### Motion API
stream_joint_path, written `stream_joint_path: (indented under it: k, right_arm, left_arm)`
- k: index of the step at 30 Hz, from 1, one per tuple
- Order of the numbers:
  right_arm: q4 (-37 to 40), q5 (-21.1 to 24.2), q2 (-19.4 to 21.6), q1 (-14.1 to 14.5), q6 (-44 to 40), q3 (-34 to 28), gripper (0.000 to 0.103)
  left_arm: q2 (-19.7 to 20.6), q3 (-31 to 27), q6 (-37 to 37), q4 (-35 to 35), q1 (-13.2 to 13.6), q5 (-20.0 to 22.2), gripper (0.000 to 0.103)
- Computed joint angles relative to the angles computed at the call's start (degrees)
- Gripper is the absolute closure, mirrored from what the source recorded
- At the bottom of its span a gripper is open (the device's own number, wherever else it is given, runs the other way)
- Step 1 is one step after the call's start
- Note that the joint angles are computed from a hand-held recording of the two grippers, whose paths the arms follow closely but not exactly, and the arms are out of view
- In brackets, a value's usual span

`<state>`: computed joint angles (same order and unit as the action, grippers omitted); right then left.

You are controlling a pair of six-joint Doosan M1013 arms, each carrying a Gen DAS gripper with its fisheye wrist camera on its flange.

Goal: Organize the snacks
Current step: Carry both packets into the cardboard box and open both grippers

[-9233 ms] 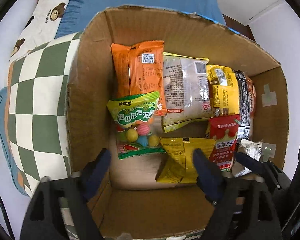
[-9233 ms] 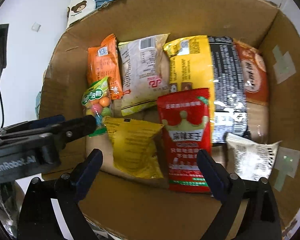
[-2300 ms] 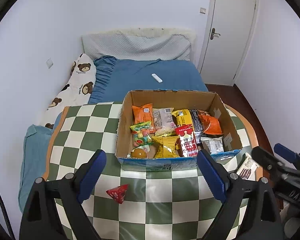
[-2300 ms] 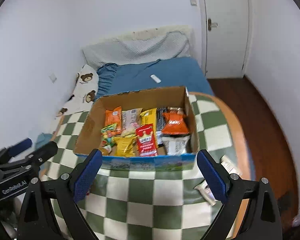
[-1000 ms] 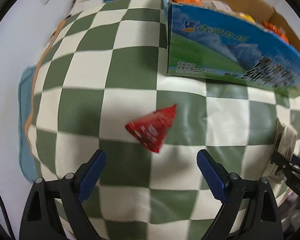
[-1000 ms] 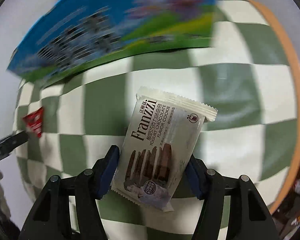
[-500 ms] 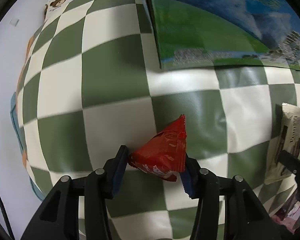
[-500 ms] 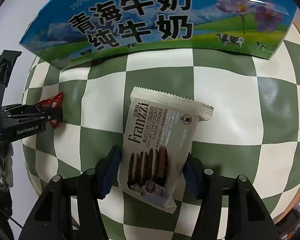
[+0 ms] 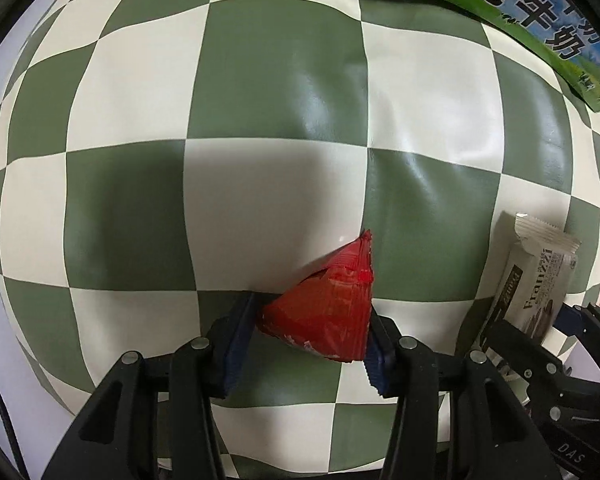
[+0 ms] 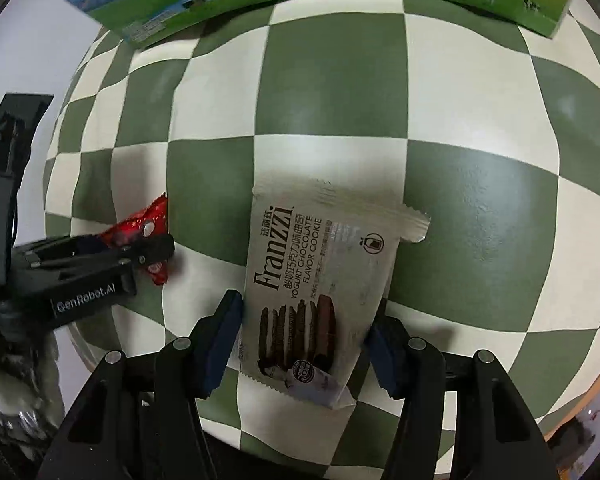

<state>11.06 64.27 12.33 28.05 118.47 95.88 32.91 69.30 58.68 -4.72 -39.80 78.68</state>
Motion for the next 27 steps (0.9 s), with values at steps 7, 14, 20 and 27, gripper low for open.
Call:
stream_joint_path:
  k: [7,14,20,27]
  right_arm:
    - [-4.0,-0.5,1.3,1.8,5.0,-0.9,0.034]
    - [-7.2,-0.8,0.8,3.9,6.6,-0.8,0.042]
    - [-6.0,-1.2,-1.2,4.1,5.5,-0.4,0.046]
    - [-3.9,-2.4,-4.4,1.2,2.1,-2.9,0.046]
  left_arm:
    - [1.0,-1.4,-0.8,0.5,-0.6,0.4,0.057]
    - [0.5,-1.9,-1.4,1.2,-1.3,0.9,0.057]
    - [-0.8,-2.2,-0.9,-0.4,-1.4,-0.3,0.058]
    - [-1.4,-9.3,0.7,-2.5,-1.3,-2.2,0.058]
